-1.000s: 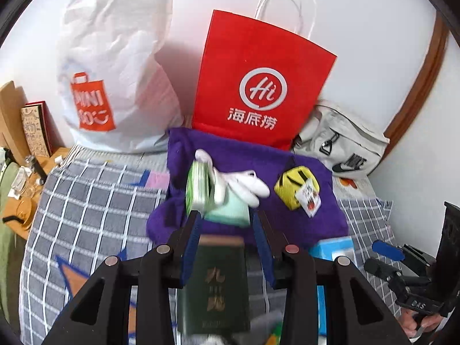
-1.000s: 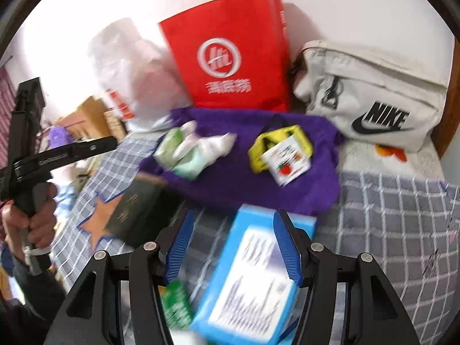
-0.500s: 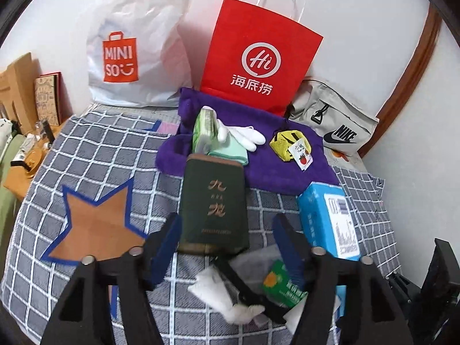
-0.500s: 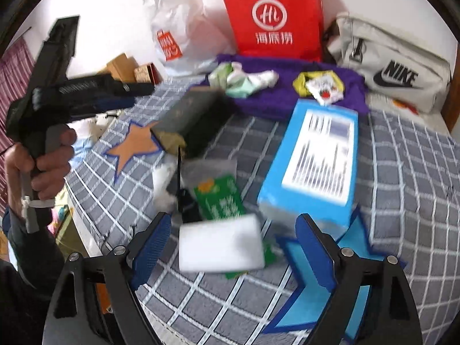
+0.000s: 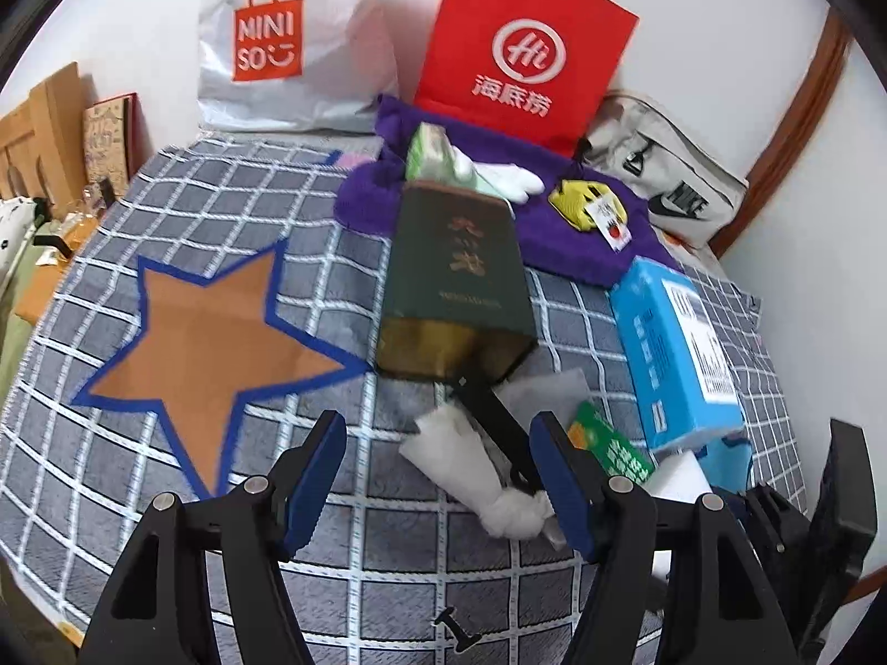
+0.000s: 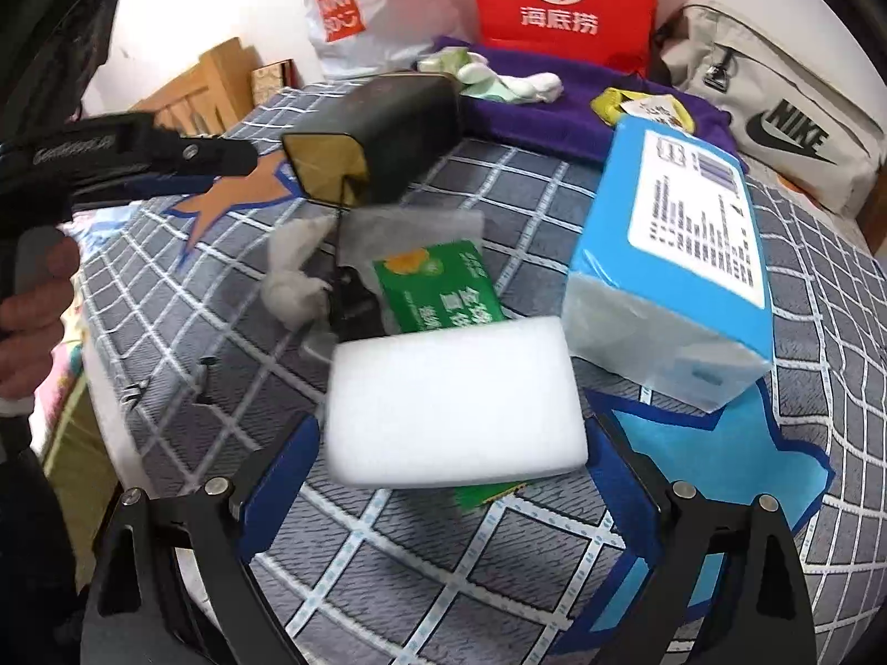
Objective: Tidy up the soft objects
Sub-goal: 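Grasp the white crumpled tissue with the left tool while the right tool grasps the white foam block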
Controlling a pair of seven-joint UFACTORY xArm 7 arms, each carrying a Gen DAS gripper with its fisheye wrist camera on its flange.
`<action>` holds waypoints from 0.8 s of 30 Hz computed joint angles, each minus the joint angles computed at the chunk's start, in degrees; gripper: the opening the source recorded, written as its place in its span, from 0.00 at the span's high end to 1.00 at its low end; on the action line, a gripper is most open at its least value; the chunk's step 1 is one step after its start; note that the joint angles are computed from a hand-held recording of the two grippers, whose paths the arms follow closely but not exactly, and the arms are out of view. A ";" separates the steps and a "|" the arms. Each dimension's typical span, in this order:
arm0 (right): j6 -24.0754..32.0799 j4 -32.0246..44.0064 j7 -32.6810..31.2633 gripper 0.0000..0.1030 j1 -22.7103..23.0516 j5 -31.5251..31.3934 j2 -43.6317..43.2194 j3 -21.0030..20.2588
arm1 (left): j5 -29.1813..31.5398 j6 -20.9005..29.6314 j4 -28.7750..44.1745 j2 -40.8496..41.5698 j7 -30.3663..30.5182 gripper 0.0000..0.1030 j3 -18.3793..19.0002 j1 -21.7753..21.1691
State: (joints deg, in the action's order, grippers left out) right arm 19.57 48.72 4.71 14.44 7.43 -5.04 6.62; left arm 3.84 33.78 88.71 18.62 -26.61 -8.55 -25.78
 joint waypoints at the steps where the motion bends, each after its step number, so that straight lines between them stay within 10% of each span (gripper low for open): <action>1: -0.15 -0.43 -0.92 0.21 0.16 1.87 -0.23 -0.41 | -0.58 0.07 -0.02 0.24 0.54 0.35 -0.36 0.15; 6: -0.95 -4.25 -7.02 0.21 1.63 11.64 -5.36 -2.78 | -1.38 -0.79 -1.22 1.12 1.75 0.35 -0.99 -0.56; 19: -2.56 -11.31 6.71 0.21 -5.44 -1.81 -10.97 -1.48 | 7.02 2.23 0.92 4.60 -0.19 0.36 1.62 -5.57; 24: -3.90 -11.29 3.67 0.21 -2.19 1.87 -8.92 -3.32 | 6.66 1.23 0.12 4.07 -0.57 0.55 1.22 -4.98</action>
State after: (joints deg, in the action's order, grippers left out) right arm 15.67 37.43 8.38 12.25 9.29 -13.97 3.30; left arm 10.51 35.00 88.83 22.69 -27.19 -7.33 -30.76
